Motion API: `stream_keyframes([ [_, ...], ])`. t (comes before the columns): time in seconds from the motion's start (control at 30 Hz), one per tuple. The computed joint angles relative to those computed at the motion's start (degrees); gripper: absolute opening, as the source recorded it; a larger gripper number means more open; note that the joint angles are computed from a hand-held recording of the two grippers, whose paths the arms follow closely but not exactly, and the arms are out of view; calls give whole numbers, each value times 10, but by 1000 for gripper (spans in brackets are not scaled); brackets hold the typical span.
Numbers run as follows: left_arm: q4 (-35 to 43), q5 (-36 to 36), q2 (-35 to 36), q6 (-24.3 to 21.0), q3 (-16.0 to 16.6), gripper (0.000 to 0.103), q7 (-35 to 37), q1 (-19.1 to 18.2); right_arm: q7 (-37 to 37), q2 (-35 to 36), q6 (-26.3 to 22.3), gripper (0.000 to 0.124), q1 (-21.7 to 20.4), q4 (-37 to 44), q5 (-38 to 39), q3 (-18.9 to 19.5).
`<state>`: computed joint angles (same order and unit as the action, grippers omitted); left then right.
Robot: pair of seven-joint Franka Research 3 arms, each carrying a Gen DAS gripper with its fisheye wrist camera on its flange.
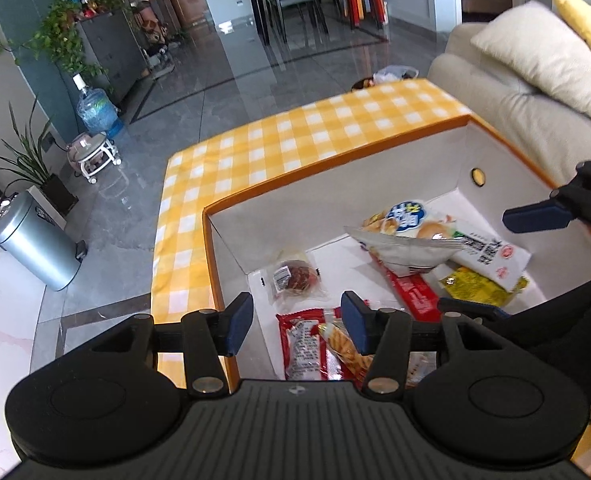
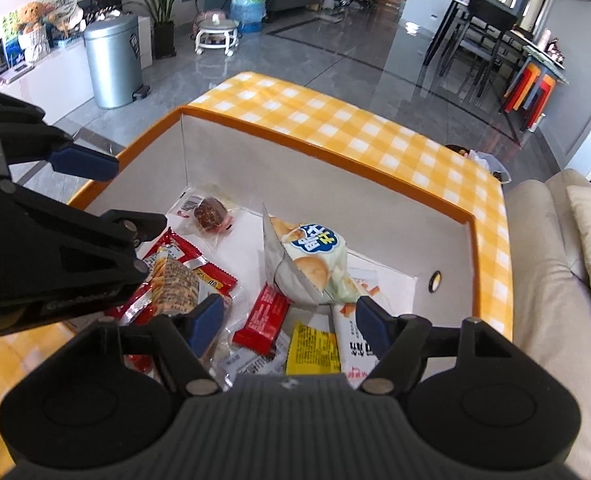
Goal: Organize snacks
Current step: 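Lift both tools out of the box toward the green snacks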
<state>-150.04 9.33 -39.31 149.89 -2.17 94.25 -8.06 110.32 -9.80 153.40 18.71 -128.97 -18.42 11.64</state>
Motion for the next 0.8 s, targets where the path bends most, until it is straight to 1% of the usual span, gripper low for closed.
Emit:
stream_keyframes([
  [0.13, -26, -13, -48, -7, 4, 61, -3, -11, 40, -43, 14, 70, -9, -40, -18, 12],
  [0.27, -54, -24, -98, -20, 7, 61, -7, -26, 75, -94, 27, 71, -24, -85, -24, 33],
  [0.33, -66, -29, -123, -29, 8, 61, -11, -33, 90, -120, 32, 71, -34, -108, -27, 47],
  [0.47, -90, -44, -175, -45, 10, 62, -27, -47, 134, -183, 33, 71, -63, -152, -47, 88],
  [0.53, -101, -52, -200, -53, 13, 62, -33, -56, 140, -212, 29, 71, -61, -174, -36, 93],
  [0.63, -119, -63, -235, -68, 9, 62, -51, -67, 147, -259, 21, 71, -55, -207, -13, 102],
  [0.8, -145, -74, -281, -99, 2, 63, -71, -92, 150, -321, -5, 71, -46, -248, 18, 116],
])
